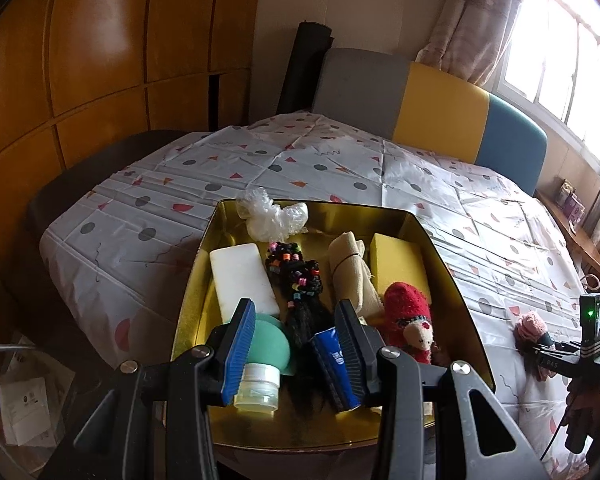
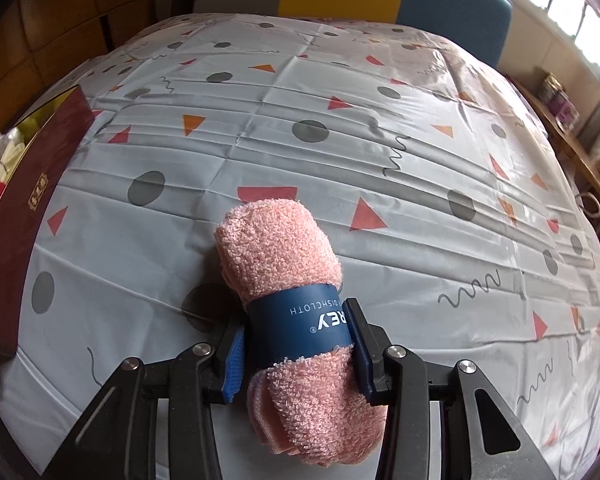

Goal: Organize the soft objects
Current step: 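Carry the pink towel roll with the right gripper into the tray and release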

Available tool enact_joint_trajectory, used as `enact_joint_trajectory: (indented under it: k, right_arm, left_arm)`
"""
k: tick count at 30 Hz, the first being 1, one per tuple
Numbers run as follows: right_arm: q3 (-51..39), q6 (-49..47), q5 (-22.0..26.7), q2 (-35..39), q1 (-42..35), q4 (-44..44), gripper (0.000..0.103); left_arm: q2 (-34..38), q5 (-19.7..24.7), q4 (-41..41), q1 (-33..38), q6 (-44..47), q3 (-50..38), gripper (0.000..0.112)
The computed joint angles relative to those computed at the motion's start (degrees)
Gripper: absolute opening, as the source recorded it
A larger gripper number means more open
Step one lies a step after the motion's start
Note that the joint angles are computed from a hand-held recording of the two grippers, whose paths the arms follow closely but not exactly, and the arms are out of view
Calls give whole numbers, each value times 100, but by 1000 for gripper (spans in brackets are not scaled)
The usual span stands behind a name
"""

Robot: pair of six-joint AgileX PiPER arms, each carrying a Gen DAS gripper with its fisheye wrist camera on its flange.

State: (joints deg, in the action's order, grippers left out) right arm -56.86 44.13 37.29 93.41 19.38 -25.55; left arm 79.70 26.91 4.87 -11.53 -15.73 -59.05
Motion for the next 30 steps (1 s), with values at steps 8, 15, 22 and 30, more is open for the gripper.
enact_joint_trajectory:
  k: [8,15,22,30]
  right_arm:
    - [-271,507,302,8,341,-59,37]
    - [-425,588,282,-118,410,234,37]
    - [-1532,224,215,-119,1106,579,37]
    - [-4018,-922,396,1531,2100,1759,37]
  left_arm:
    - [-74,2,-210,375,300,145,41]
    - [-102,-36,-488,762,564,226,41]
    - [-89,-54,-703,1330,775,270,41]
    - [-128,-87,-940,1646,1038,355,41]
